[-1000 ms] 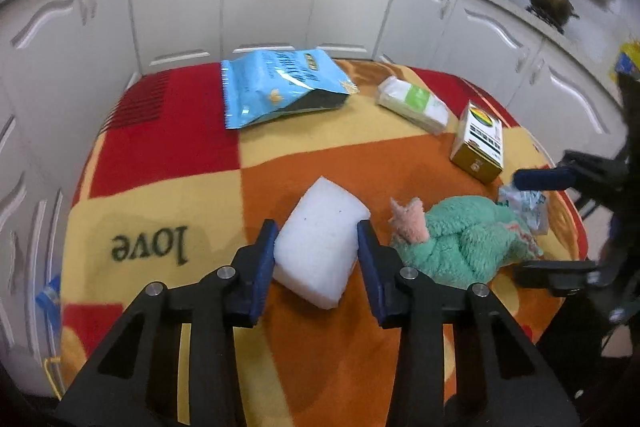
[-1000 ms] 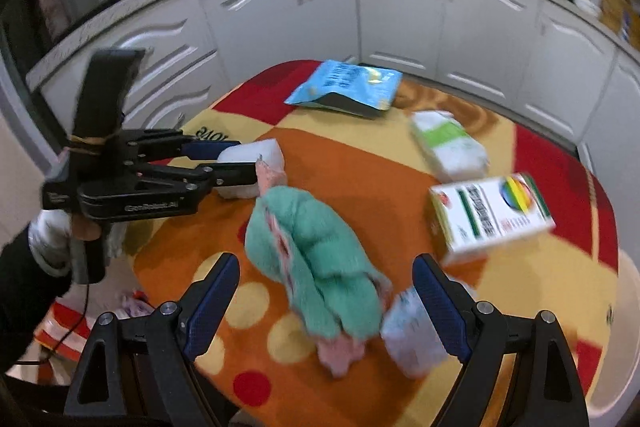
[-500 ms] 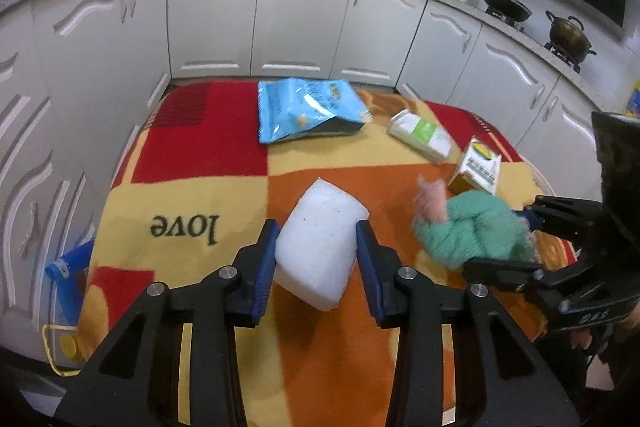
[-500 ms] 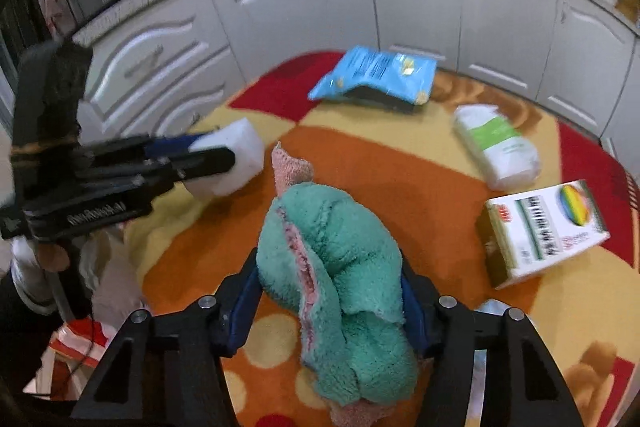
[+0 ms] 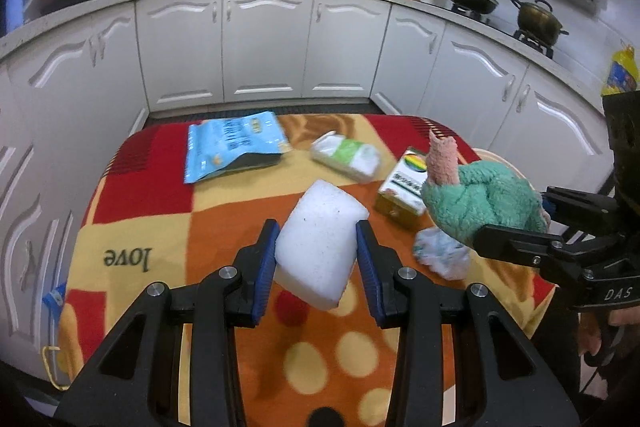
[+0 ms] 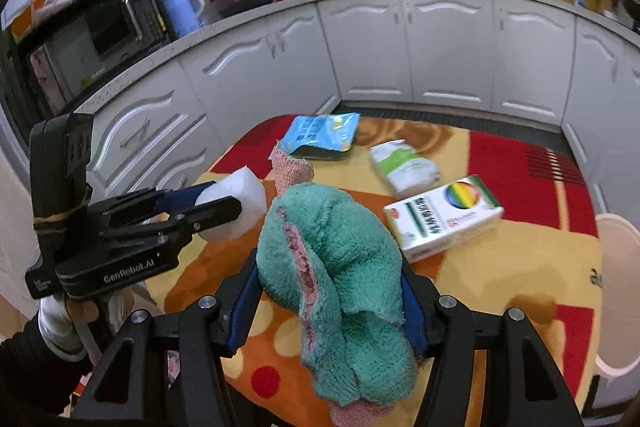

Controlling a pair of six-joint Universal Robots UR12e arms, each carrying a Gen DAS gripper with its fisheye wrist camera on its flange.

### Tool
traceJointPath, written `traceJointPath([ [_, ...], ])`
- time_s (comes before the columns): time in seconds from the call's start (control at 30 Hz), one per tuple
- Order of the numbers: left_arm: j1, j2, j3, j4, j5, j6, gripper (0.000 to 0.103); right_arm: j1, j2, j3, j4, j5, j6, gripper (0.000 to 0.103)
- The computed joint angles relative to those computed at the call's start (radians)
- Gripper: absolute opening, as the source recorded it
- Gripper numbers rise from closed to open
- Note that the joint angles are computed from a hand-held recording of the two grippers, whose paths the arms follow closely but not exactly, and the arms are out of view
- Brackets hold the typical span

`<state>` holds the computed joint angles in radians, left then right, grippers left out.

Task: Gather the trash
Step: 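Carry the foam block and green towel over the cream bin with both tools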

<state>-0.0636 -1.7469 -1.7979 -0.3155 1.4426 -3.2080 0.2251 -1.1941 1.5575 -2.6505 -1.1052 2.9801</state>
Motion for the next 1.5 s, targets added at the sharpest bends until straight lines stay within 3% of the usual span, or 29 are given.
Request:
traceJointPath([
  [0.3,-0.04,-0.009,0.024,-0.007,0.021,0.001,0.036,-0.027,-0.029,0.038,-0.058,-0.019,0.067,0.059],
  [0.57,-0.068,-0.023,0.052,-0.008,-0.001,0.007,0.036,-0.054,-0.052,0.072,-0.108,-0.05,0.113,0.059],
  [1.5,-0.195,-0.168,0.257,-0.087,-0.042,0.069,0.036,-0.177,-0.105,0.161,-0.172,-0.154,0.246,0.06],
])
